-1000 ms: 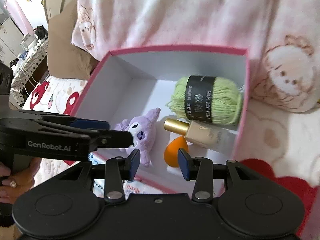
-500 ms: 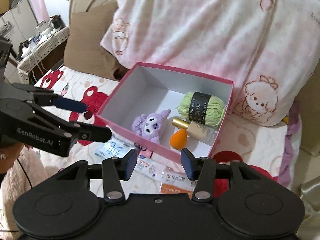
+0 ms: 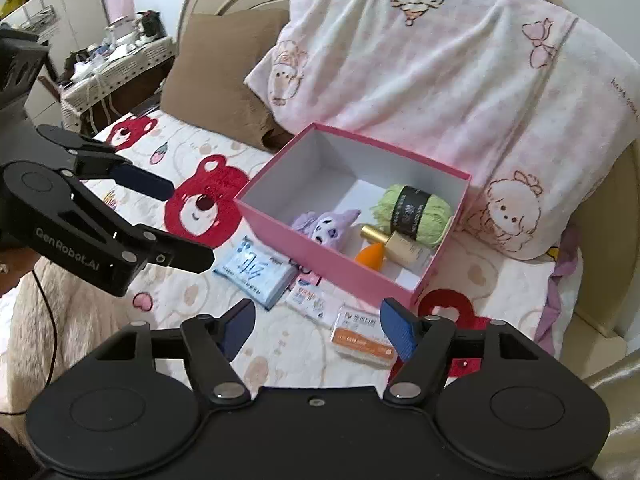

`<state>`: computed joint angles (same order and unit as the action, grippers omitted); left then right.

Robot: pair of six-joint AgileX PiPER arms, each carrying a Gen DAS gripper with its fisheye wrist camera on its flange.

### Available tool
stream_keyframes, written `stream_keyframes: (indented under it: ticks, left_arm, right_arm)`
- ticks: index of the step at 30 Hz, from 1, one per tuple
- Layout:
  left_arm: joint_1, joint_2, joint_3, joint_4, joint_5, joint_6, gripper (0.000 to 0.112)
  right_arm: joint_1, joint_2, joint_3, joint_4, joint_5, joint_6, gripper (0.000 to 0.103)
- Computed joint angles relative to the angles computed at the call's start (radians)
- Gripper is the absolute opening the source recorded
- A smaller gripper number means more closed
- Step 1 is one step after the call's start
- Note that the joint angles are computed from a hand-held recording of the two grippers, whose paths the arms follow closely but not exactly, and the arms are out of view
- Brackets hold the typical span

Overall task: Organize objects
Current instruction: 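Move the left tool toward the clear plastic dental-floss box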

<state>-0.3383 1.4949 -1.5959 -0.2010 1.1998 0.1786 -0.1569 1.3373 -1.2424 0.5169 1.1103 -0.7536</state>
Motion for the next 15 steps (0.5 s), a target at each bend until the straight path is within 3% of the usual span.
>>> stream_keyframes:
  ticks: [5,8,15]
  left_arm:
    - [-0.024,-0.029,0.103,-0.009,-0.041,-0.008,0.094]
    - [-0.039,-0.030,0.165,-0.006,-0.079,-0.026,0.094]
    - [-0.051,-0.019,0.316,-0.059,-0.264,-0.040,0.094]
  right_arm:
    - [-0.039,-0.025,0.090,0.064,-0.013,-0.128,0.076]
    - [-0.044,-0.043,0.162,0.088,-0.059,-0.213,0.084]
    - [-0.050,0.007,0.271,0.180,-0.172,-0.421,0.087]
